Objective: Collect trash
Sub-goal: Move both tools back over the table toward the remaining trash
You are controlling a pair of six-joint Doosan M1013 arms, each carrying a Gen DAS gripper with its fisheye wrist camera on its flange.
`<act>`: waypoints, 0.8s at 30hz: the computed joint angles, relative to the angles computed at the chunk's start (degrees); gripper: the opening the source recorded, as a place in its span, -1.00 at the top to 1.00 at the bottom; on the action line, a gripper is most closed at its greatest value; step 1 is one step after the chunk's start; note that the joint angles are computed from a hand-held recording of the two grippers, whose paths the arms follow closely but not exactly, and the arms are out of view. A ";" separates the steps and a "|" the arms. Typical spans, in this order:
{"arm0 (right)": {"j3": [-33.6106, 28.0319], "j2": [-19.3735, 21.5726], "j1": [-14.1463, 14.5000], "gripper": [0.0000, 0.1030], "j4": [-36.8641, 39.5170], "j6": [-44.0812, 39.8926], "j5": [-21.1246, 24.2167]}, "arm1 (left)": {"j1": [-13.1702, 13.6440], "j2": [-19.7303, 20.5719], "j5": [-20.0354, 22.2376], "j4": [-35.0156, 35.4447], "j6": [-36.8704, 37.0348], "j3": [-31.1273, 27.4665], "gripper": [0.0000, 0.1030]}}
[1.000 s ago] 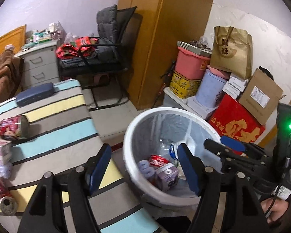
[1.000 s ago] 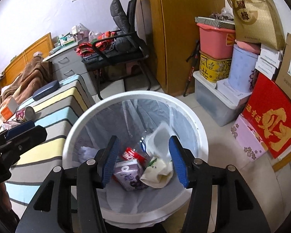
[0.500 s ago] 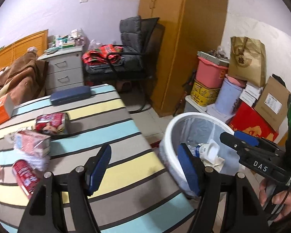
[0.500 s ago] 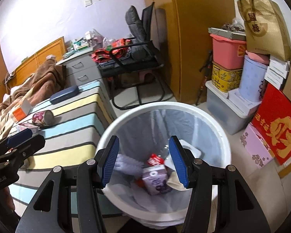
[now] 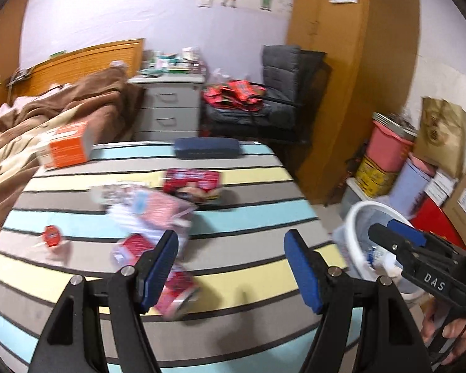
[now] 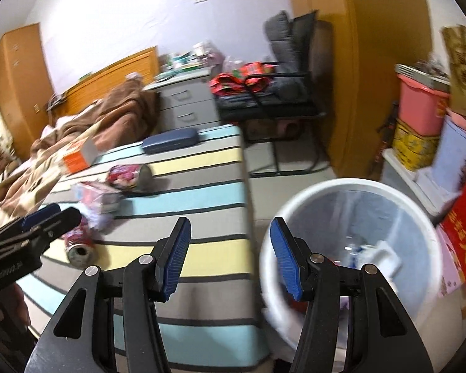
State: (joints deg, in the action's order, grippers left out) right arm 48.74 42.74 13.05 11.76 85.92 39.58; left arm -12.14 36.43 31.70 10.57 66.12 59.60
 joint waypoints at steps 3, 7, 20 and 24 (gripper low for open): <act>-1.49 0.85 0.52 -0.07 2.88 -3.30 1.30 | 0.88 -0.70 0.09 2.85 -3.70 1.35 -0.41; -4.04 2.32 1.14 -0.07 6.23 -6.08 4.11 | 2.32 -1.47 0.21 4.99 -8.24 2.93 -0.41; -13.21 7.73 3.64 -0.07 11.96 -13.18 13.97 | 6.46 -2.16 2.01 9.31 -15.40 5.45 -0.41; -16.26 9.51 4.24 -0.14 13.02 -14.48 17.25 | 8.12 -1.65 2.99 6.61 -15.21 5.35 -0.41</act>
